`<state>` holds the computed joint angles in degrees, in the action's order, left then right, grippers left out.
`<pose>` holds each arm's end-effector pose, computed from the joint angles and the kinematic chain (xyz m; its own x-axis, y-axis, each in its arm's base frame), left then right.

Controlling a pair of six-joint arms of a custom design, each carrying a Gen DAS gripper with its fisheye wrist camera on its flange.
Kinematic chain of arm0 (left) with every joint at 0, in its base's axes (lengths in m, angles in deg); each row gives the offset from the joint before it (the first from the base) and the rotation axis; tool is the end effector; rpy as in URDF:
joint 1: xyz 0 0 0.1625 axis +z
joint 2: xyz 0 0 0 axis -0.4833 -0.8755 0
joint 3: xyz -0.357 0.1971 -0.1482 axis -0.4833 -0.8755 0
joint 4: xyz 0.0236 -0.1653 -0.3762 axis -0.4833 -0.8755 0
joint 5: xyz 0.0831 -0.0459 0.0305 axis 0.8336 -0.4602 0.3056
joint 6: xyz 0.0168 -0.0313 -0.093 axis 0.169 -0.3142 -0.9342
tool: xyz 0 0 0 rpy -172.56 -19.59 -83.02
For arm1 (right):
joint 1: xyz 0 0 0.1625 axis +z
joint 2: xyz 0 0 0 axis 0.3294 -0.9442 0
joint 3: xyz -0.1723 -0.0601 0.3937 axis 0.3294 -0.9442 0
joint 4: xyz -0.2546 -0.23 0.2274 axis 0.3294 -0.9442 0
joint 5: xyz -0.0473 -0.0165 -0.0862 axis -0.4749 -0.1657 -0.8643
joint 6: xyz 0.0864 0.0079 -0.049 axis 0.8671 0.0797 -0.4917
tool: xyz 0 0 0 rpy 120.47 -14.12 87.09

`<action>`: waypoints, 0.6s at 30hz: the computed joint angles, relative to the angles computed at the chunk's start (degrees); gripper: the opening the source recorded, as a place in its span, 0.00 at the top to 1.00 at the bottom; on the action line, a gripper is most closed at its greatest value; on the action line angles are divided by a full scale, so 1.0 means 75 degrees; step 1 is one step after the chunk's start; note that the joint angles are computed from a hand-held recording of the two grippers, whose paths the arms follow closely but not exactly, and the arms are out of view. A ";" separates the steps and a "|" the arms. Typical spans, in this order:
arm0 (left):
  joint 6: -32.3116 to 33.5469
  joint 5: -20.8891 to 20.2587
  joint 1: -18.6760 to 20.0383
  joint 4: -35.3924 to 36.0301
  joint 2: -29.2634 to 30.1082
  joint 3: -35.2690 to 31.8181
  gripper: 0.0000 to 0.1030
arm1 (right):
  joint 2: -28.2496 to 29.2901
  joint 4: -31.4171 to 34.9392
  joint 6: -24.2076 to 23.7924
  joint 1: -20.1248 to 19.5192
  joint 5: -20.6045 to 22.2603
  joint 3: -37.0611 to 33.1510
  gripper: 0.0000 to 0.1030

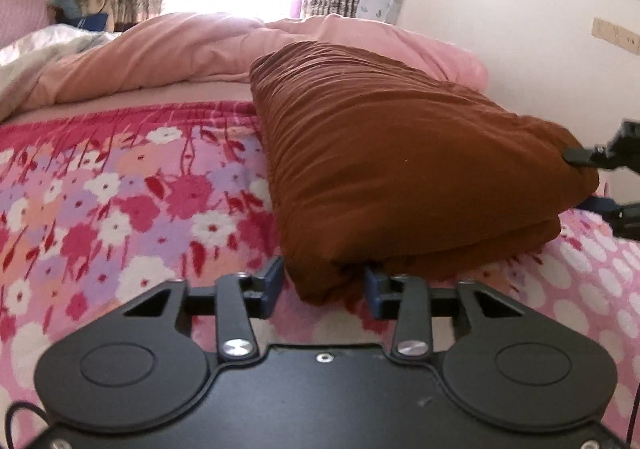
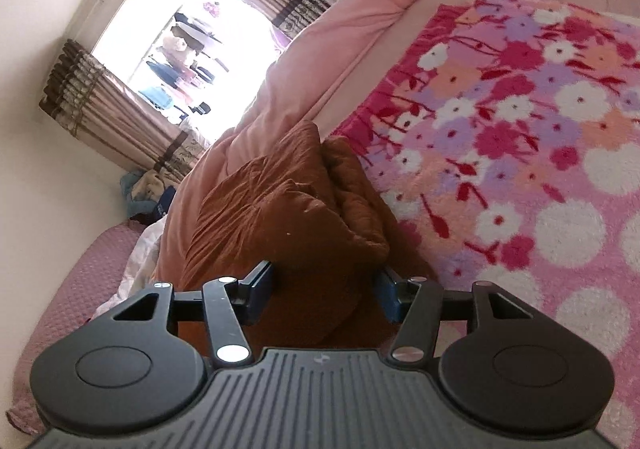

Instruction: Fold large clothes

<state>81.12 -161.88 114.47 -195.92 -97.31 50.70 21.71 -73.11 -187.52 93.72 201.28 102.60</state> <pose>0.1110 -0.4497 0.2543 -0.7012 0.4695 -0.5366 0.7098 0.5304 -0.4635 0.2151 -0.3070 -0.0514 -0.9707 0.2320 -0.0630 0.1282 0.2775 -0.9522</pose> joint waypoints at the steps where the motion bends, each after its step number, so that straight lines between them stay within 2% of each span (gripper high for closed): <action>1: 0.0022 0.0076 -0.0037 -0.0140 0.0063 0.0004 0.75 | 0.0046 -0.0025 -0.0011 0.0030 0.0070 -0.0037 0.36; 2: -0.0101 0.0044 -0.0029 -0.0166 0.0061 -0.0019 0.79 | 0.0073 -0.0042 0.0024 0.0020 0.0091 -0.0064 0.39; 3: -0.0302 -0.0104 0.0028 -0.0135 0.0007 -0.0062 0.81 | 0.0082 -0.0083 0.0021 0.0028 0.0094 -0.0093 0.50; 4: -0.0504 -0.0277 0.0099 -0.0162 -0.0070 -0.0106 0.81 | 0.0101 -0.0253 -0.0092 0.0076 0.0133 -0.0067 0.72; 6: -0.0873 -0.0582 0.0230 -0.0176 -0.0214 -0.0157 0.82 | 0.0076 -0.1069 -0.0537 0.0161 -0.0058 0.0181 0.78; 8: -0.1077 -0.0627 0.0295 0.0141 -0.0281 -0.0301 0.82 | 0.0047 -0.1445 -0.0640 0.0168 -0.0300 0.0326 0.79; 10: -0.1103 -0.0480 0.0336 0.0283 -0.0124 -0.0419 0.82 | 0.0118 -0.1097 -0.0676 0.0073 -0.0141 0.0132 0.79; 12: -0.0948 -0.0303 0.0349 0.0262 0.0073 -0.0461 0.80 | 0.0324 -0.0815 -0.0554 -0.0290 -0.0202 -0.0019 0.79; 15: -0.0833 -0.0124 0.0410 0.0070 0.0330 -0.0505 0.68 | 0.0695 -0.1422 -0.0286 -0.1053 -0.1036 0.0243 0.79; 17: -0.1010 -0.0187 0.0505 0.0265 0.0362 -0.0621 0.67 | 0.0833 -0.1940 -0.0157 -0.1418 -0.1656 0.0500 0.79; 18: -0.1069 -0.0238 0.0541 0.0401 0.0328 -0.0665 0.67 | 0.0842 -0.1972 -0.0169 -0.1420 -0.1704 0.0526 0.79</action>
